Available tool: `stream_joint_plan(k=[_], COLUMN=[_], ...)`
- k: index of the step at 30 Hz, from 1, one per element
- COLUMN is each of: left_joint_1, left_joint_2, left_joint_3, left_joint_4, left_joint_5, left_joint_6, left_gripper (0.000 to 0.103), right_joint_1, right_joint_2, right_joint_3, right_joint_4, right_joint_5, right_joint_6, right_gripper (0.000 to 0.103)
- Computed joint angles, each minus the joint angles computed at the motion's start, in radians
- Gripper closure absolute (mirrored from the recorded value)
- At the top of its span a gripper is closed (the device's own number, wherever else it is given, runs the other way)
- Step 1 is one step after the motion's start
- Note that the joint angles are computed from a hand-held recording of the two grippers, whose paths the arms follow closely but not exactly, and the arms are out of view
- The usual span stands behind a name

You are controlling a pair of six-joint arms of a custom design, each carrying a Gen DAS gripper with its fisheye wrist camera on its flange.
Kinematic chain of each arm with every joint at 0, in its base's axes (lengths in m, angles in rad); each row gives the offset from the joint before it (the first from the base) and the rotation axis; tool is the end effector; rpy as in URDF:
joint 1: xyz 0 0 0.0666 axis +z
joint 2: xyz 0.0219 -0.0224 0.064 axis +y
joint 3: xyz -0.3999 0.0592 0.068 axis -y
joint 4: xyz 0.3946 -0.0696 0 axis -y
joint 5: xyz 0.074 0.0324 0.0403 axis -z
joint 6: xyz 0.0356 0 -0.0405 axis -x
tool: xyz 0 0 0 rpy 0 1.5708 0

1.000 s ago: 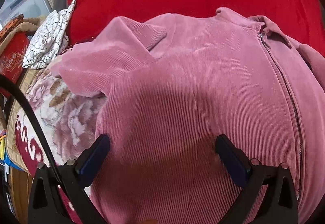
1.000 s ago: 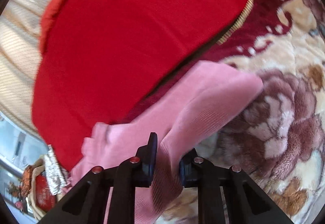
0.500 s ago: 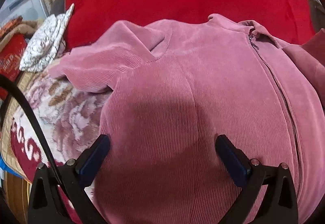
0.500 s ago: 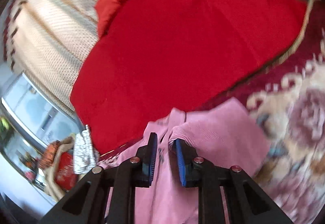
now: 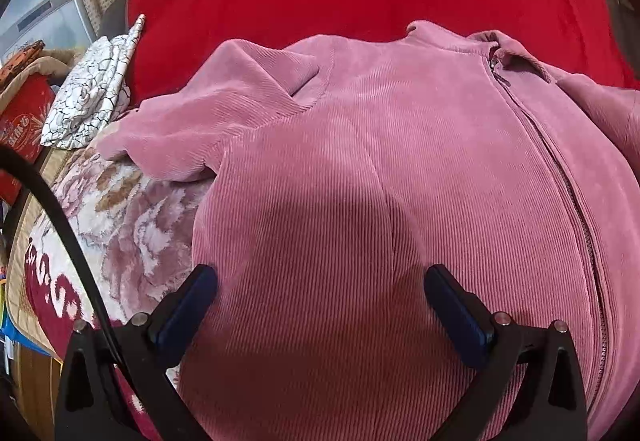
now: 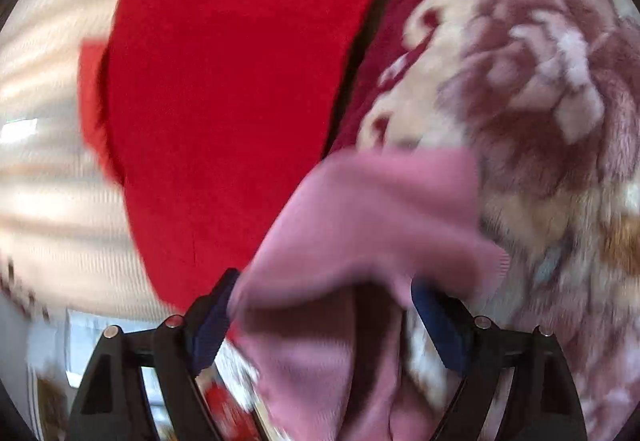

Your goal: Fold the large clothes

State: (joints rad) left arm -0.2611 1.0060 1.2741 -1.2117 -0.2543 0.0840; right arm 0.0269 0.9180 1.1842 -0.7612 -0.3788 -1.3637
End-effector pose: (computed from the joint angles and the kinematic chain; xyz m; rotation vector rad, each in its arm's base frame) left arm 0.3010 -0.0716 0.5214 0.1168 2.4767 0.1741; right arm 0.3074 0.0210 0.5423 1.1968 1.9324 1.1955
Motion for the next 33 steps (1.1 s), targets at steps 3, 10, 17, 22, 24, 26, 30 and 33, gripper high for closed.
stream_joint_plan(k=[3,10,17,22,24,26,30,33], left_joint_1=[-0.008,0.075,0.211,0.306,0.337,0.353,0.338,0.308], left_joint_2=[-0.015,-0.044,-0.130,-0.152,-0.155,-0.146,-0.154,-0.144], left_joint_3=[-0.015,0.037,0.006,-0.002,0.000,0.008,0.006,0.010], left_joint_4=[0.009,0.046,0.211,0.232,0.232,0.228,0.238,0.235], left_joint_5=[-0.010,0.037,-0.049,-0.026,0.016,0.062,0.139,0.174], left_joint_6=[-0.005,0.008,0.084,0.105,0.128,0.163,0.185,0.188], left_gripper=[0.000,0.000,0.000,0.000,0.000,0.000,0.000,0.000], right_joint_1=[-0.027,0.166,0.531,0.678,0.689,0.694,0.675,0.628], right_joint_2=[0.047,0.158,0.328,0.503,0.530,0.552,0.486,0.348], right_joint_3=[0.014,0.309,0.589,0.696,0.662,0.650,0.564,0.431], right_joint_4=[-0.007,-0.139,-0.214,-0.380,-0.399,-0.457,-0.485,-0.365], right_joint_5=[0.021,0.295,0.423,0.318,0.238,0.162,0.030,0.029], right_joint_6=[0.039,0.415,0.739,0.822,0.816,0.816,0.821,0.753], right_gripper=[0.031,0.075,0.074,0.074,0.074,0.074,0.074,0.074])
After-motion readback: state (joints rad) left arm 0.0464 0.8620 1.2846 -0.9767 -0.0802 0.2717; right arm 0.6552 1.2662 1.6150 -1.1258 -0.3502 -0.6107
